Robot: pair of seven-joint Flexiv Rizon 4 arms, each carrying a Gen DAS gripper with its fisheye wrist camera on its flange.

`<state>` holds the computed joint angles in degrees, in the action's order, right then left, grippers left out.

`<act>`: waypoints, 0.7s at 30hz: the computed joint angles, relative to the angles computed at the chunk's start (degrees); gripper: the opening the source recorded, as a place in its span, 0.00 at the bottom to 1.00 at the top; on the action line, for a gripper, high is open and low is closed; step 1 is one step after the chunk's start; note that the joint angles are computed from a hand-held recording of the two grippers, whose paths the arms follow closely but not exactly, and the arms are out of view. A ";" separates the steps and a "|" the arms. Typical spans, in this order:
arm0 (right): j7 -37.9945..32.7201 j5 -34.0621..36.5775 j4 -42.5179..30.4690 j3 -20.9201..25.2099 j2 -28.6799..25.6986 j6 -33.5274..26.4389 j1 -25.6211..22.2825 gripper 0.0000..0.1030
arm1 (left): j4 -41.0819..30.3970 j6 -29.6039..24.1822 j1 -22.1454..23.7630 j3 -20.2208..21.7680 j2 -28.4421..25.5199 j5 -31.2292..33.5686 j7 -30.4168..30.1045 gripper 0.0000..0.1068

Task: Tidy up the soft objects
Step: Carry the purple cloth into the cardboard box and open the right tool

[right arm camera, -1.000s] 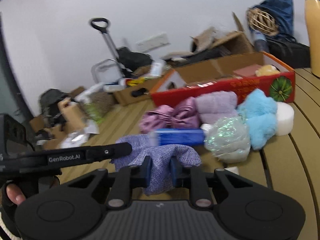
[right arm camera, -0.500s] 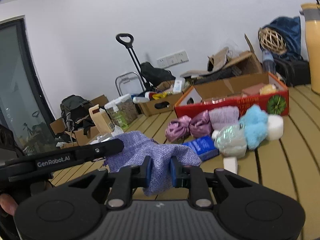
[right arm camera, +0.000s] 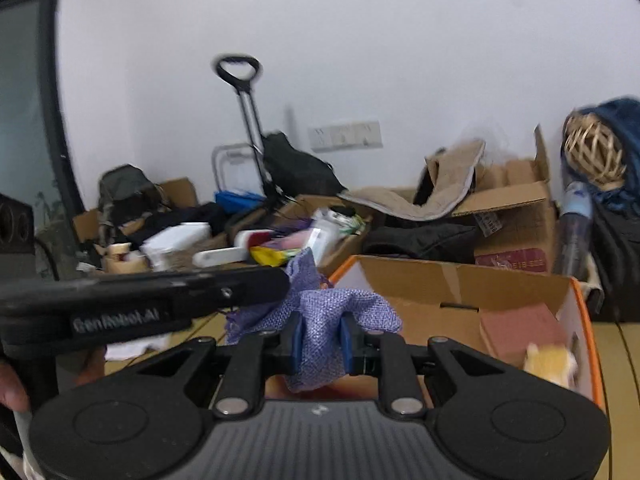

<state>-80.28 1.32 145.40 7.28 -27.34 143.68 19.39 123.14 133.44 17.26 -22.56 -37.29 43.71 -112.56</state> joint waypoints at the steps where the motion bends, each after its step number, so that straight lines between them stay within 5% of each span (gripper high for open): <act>1: 0.41 -3.23 -3.33 -1.41 -0.50 -4.91 -1.52 0.18 | -3.30 -3.28 -0.12 -0.91 -1.70 -0.69 -0.25 0.05; 4: 4.40 -12.90 -13.90 -1.95 -5.21 -16.52 -7.58 0.18 | -12.70 -14.66 3.35 -7.44 -8.23 -0.25 0.26 0.05; 6: 4.46 -14.06 -20.06 -3.59 -8.71 -21.56 -7.57 0.18 | -16.36 -19.57 4.71 -10.02 -11.65 -0.89 2.48 0.05; 10: 3.17 -14.01 -28.51 -6.70 -14.03 -29.84 -5.02 0.18 | -20.61 -24.65 1.27 -7.10 -13.31 -4.69 7.59 0.08; 13: 3.60 -12.06 -31.85 -8.98 -16.30 -35.37 -2.22 0.24 | -19.78 -23.17 0.47 -5.44 -13.11 -6.21 10.00 0.09; 16: 4.34 -14.17 -33.25 -3.76 -16.67 -38.09 -7.25 0.55 | -16.55 -20.36 0.80 -4.49 -11.33 -8.24 11.00 0.16; 18: 4.78 -14.50 -32.87 -2.13 -16.15 -38.03 -8.77 0.55 | -14.32 -18.53 -0.59 -2.18 -8.71 -10.38 11.84 0.28; 21: 5.23 -11.52 -28.86 -6.64 -12.17 -36.13 -4.47 0.55 | -9.26 -16.20 -1.46 0.11 -3.05 -12.89 13.31 0.37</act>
<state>-75.05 -10.20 116.53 0.65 -39.50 107.55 14.91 113.88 117.23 15.80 -22.44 -40.34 30.82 -99.25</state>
